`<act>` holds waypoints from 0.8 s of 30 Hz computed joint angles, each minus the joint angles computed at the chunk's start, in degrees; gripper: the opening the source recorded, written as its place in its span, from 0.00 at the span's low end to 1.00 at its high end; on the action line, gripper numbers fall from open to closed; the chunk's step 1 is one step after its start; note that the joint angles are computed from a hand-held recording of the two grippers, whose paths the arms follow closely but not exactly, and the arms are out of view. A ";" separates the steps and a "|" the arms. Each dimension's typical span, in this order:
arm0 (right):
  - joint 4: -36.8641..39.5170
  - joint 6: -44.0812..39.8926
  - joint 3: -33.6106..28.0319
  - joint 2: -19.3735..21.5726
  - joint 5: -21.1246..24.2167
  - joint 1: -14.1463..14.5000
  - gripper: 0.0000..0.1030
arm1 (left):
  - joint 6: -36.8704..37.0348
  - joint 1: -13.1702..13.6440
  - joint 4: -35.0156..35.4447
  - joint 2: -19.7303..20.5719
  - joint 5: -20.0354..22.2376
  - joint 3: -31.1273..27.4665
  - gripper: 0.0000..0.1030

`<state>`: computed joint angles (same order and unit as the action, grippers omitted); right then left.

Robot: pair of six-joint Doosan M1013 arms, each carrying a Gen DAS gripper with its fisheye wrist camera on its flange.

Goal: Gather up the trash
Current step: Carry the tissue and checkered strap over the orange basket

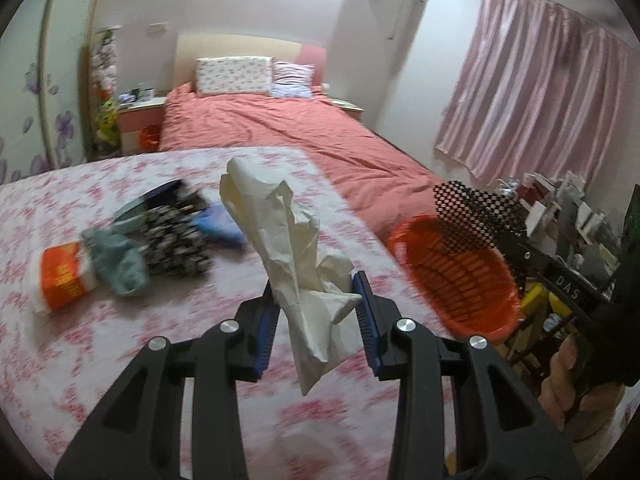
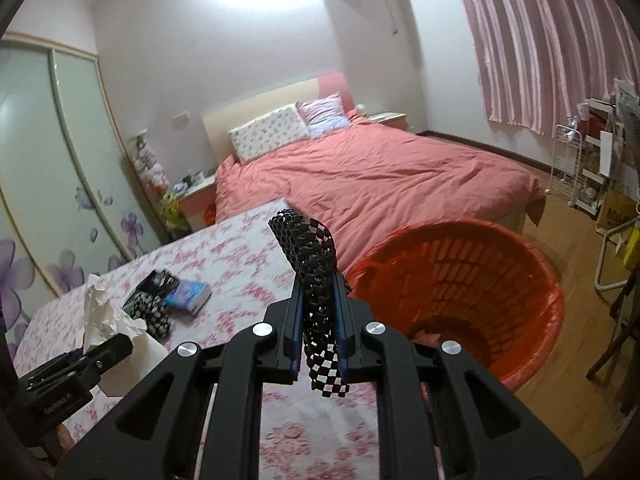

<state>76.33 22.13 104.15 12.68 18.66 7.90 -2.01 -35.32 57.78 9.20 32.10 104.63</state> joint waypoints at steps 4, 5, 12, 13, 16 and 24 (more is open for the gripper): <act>4.72 -3.46 0.09 0.21 -0.39 -1.20 0.13 | 3.08 -0.28 -0.22 2.39 -3.12 -3.24 0.35; 6.47 -4.80 0.07 0.33 -0.50 -1.64 0.13 | 4.11 -0.34 -0.43 3.09 -3.97 -4.16 0.35; 11.57 -7.57 -0.74 1.89 -0.80 -3.44 0.13 | 14.05 -1.03 -4.80 8.25 -8.61 -10.66 0.35; 11.78 -7.56 -0.91 2.17 -0.67 -3.82 0.13 | 16.26 -1.08 -6.24 9.19 -9.20 -11.78 0.35; 12.54 -7.42 -1.38 3.09 -0.90 -4.62 0.13 | 21.73 -1.13 -10.18 11.25 -10.23 -14.13 0.35; 8.90 -1.80 -3.24 5.57 -1.16 -6.13 0.13 | 39.13 0.03 -27.59 17.37 -9.94 -21.06 0.37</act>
